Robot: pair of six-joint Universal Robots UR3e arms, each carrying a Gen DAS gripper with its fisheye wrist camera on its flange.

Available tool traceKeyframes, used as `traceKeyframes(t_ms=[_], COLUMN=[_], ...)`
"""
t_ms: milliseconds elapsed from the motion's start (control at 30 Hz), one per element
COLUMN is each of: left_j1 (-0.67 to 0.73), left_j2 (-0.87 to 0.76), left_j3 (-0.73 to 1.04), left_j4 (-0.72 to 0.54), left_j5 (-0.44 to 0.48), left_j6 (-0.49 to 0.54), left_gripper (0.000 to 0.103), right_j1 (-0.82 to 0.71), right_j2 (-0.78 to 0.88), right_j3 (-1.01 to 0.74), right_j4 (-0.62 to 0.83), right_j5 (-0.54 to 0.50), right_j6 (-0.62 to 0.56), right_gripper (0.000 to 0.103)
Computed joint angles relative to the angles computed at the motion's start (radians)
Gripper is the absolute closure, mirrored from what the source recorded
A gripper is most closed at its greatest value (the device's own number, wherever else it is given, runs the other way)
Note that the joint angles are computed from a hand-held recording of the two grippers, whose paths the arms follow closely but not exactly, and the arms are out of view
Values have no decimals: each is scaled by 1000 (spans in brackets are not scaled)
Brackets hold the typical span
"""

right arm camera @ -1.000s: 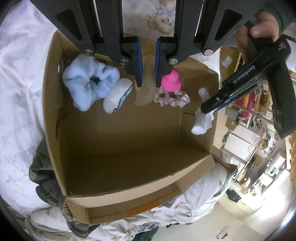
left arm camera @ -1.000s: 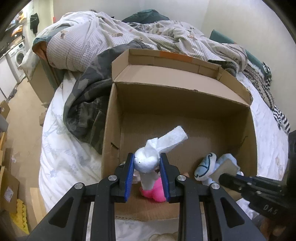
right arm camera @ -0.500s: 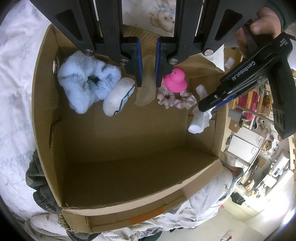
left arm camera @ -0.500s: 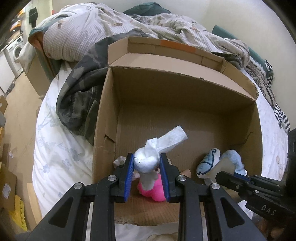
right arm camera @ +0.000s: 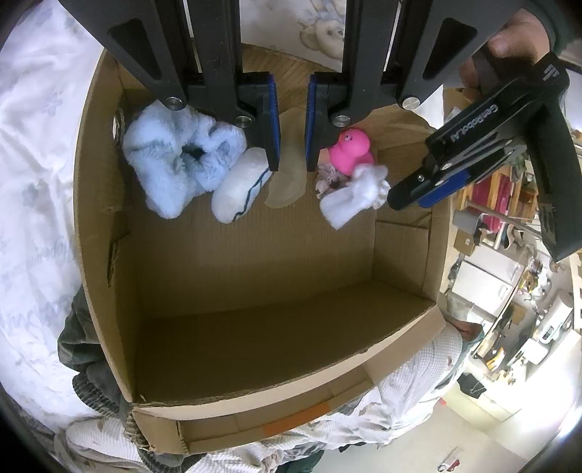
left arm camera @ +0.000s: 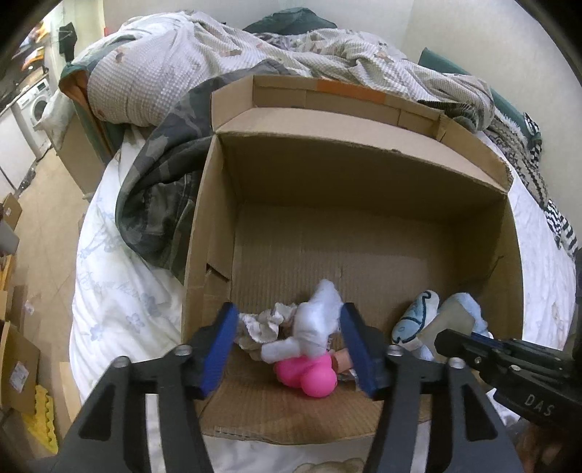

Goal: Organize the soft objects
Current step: 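Lower white sock and clear cup into the box and open both tools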

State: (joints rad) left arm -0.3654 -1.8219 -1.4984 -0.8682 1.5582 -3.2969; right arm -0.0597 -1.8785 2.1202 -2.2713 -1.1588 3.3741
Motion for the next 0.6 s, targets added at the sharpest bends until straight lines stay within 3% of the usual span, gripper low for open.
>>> traceKeyframes(t_ms=[267, 333, 400, 433, 467, 500, 600], left_j1=[-37, -42, -42, -45, -45, -46, -53], left_j2=[-8, -6, 5, 10, 11, 13, 22], left_j3=[20, 23, 18, 16, 16, 17, 7], left_j4=[11, 17, 31, 41, 47, 51, 74], left_j5=[85, 101, 109, 118, 123, 129, 174], left_j6=[8, 7, 9, 8, 8, 9, -9], left_gripper=[39, 39, 39, 39, 39, 39, 39], right_j1=[-10, -4, 1, -3, -11, -19, -38], right_j2=[-37, -38, -43, -49, -58, -73, -104], right_j3=[20, 17, 14, 13, 14, 24, 32], right_j4=[-26, -31, -29, -25, -22, -31, -32], right_j5=[-29, -44, -66, -68, -62, -60, -57], right_j6=[4, 8, 18, 21, 21, 25, 31], right_gripper=[89, 85, 73, 59, 34, 26, 23])
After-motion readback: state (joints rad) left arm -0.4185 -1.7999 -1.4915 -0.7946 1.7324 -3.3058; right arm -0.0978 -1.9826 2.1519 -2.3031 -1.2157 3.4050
